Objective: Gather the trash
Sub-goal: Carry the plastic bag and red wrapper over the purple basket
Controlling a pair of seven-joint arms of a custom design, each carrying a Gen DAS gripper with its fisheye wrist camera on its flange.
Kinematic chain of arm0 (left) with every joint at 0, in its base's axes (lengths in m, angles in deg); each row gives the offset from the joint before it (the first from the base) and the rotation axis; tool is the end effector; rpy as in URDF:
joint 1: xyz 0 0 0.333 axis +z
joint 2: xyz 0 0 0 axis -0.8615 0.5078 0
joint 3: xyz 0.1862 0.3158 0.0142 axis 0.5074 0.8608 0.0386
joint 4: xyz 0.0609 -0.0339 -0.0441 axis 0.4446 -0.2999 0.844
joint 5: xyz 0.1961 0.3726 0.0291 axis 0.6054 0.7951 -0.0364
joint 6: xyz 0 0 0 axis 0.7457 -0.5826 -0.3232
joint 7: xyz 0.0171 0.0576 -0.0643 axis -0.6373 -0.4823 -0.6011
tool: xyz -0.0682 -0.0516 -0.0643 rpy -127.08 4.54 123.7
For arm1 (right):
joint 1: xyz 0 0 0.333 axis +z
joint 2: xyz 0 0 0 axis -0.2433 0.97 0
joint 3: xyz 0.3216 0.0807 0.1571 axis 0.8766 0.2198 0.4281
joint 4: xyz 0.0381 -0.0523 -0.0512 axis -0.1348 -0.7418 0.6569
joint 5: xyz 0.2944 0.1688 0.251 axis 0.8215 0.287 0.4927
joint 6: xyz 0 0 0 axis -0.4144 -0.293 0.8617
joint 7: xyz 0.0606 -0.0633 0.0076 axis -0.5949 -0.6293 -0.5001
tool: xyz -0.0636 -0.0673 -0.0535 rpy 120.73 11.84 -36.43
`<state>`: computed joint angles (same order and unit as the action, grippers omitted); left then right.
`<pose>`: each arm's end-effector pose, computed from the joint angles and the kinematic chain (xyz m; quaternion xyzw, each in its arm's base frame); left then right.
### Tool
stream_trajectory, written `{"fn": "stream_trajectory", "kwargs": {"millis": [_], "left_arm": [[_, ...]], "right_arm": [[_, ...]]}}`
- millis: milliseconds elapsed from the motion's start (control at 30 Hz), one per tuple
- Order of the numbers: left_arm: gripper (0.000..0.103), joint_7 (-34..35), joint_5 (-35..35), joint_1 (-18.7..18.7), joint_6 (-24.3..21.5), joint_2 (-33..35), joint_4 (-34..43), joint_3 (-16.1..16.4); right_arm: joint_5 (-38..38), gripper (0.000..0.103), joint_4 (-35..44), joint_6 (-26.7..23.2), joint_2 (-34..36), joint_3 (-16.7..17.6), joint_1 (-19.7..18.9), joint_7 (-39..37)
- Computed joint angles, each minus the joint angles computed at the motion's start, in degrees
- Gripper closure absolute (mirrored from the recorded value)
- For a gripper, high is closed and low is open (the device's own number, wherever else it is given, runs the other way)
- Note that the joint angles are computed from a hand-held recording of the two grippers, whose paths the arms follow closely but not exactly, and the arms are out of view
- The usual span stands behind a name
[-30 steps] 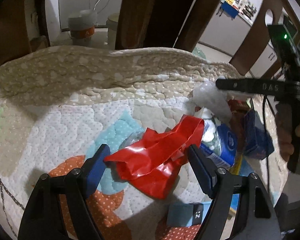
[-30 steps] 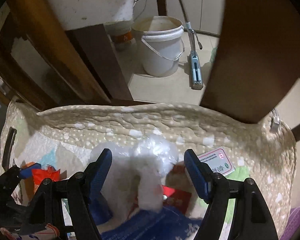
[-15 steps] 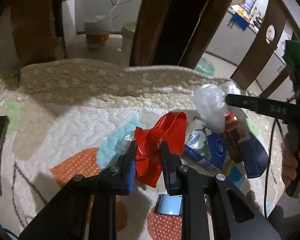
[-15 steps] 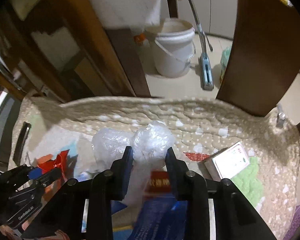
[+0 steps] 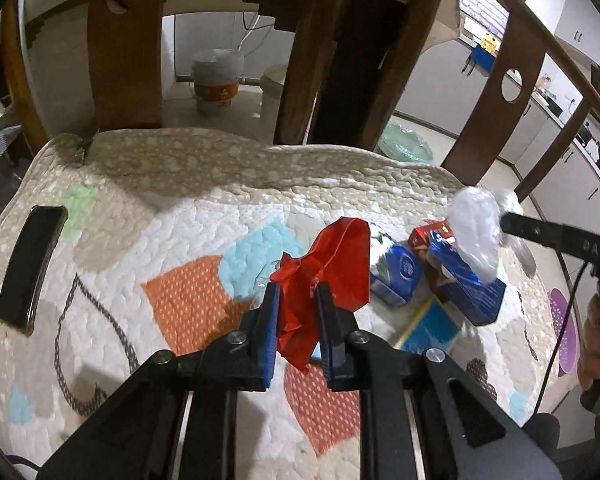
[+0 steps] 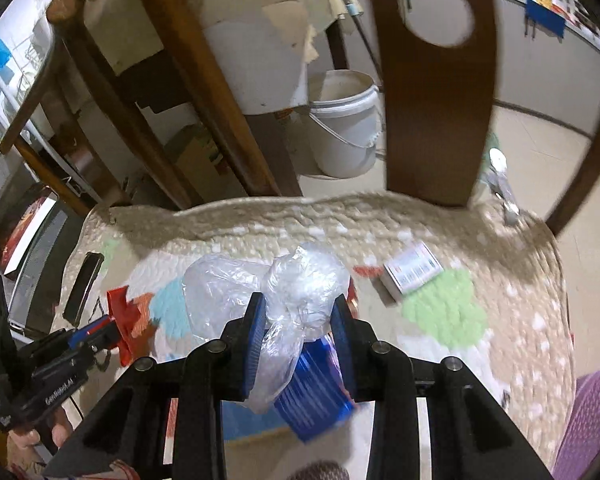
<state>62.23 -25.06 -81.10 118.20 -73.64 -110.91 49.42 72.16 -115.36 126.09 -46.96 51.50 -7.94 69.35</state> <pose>0.5425 -0.3473 0.3806 -0.7509 0.5822 -0.2635 0.1664 0.6812 0.1135 0.4074 -0.7823 0.5464 -0.0404 0.2962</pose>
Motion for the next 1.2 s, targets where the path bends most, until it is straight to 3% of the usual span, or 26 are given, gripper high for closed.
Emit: {"fn": "stream_trajectory", "kwargs": {"millis": [633,1200], "left_arm": [[0.086,4.99,-4.12,-5.21,-6.51,1.16,4.38,-3.74],[0.086,16.12,-7.74,-11.13,-13.06,8.14,16.00,-4.65]], "right_arm": [[8.14,0.067,-17.59,5.22,-12.16,-4.42,-3.31,-8.73],[15.43,0.067,-22.71,7.32,-16.31,-8.17,-6.26,-13.81]]}}
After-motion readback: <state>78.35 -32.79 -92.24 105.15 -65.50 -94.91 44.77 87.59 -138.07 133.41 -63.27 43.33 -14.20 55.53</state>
